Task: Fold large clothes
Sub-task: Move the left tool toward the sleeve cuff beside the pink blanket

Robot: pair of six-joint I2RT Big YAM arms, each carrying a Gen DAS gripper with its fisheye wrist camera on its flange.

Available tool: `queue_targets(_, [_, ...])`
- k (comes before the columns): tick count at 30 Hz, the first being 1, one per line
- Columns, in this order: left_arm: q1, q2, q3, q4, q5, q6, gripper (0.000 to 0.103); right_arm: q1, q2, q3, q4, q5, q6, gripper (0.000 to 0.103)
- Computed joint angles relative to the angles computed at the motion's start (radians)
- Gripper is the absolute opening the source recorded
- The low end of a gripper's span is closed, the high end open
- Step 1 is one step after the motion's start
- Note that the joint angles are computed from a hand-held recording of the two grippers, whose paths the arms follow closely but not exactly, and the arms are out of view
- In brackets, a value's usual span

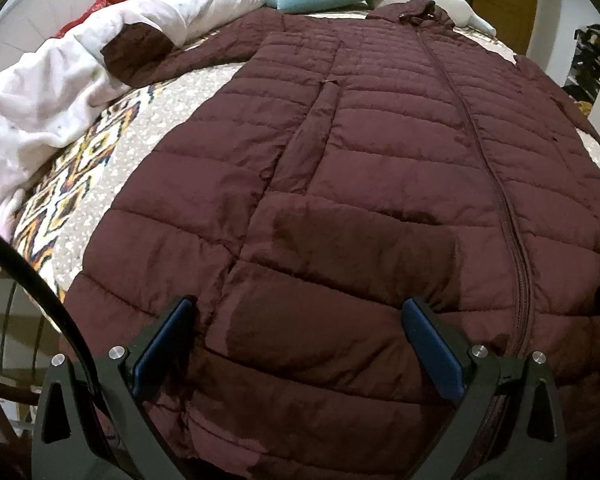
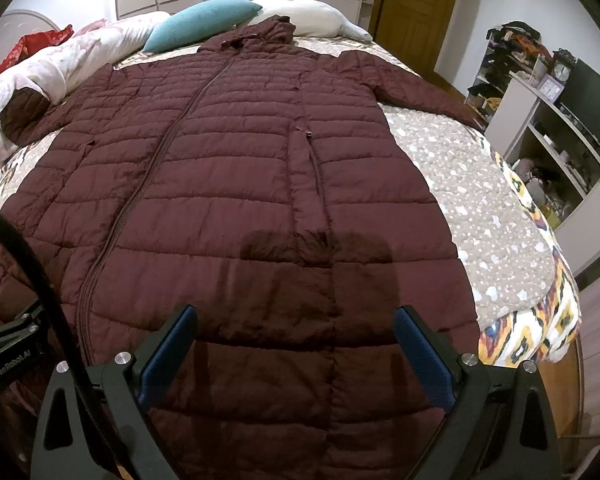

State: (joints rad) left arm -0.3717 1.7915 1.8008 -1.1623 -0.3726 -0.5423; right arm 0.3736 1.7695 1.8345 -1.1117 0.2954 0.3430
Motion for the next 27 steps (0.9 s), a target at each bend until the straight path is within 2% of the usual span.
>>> queue_targets(8, [0.024,-0.044,-0.035,0.042,0.071,0.002,0.103,0.000,0.008,0.014,-0.005,-0.008,-0.016,0.100])
queue_targets(13, [0.030,-0.075,-0.019,0.047,-0.010,0.003,0.103,0.001,0.021,0.059,-0.008,0.008,-0.046,0.100])
queue_targets(19, [0.106,-0.095,0.032,0.033,-0.050,0.031,0.103,0.008,0.052,0.156,-0.012,0.023,-0.090,0.100])
queue_targets(22, [0.159,-0.073,0.094,0.020,-0.094,0.082,0.103,0.013,0.077,0.213,-0.013,0.018,-0.119,0.100])
queue_targets(27, [0.263,-0.001,0.235,0.052,-0.127,0.210,0.103,0.015,0.134,0.298,-0.014,0.004,-0.158,0.100])
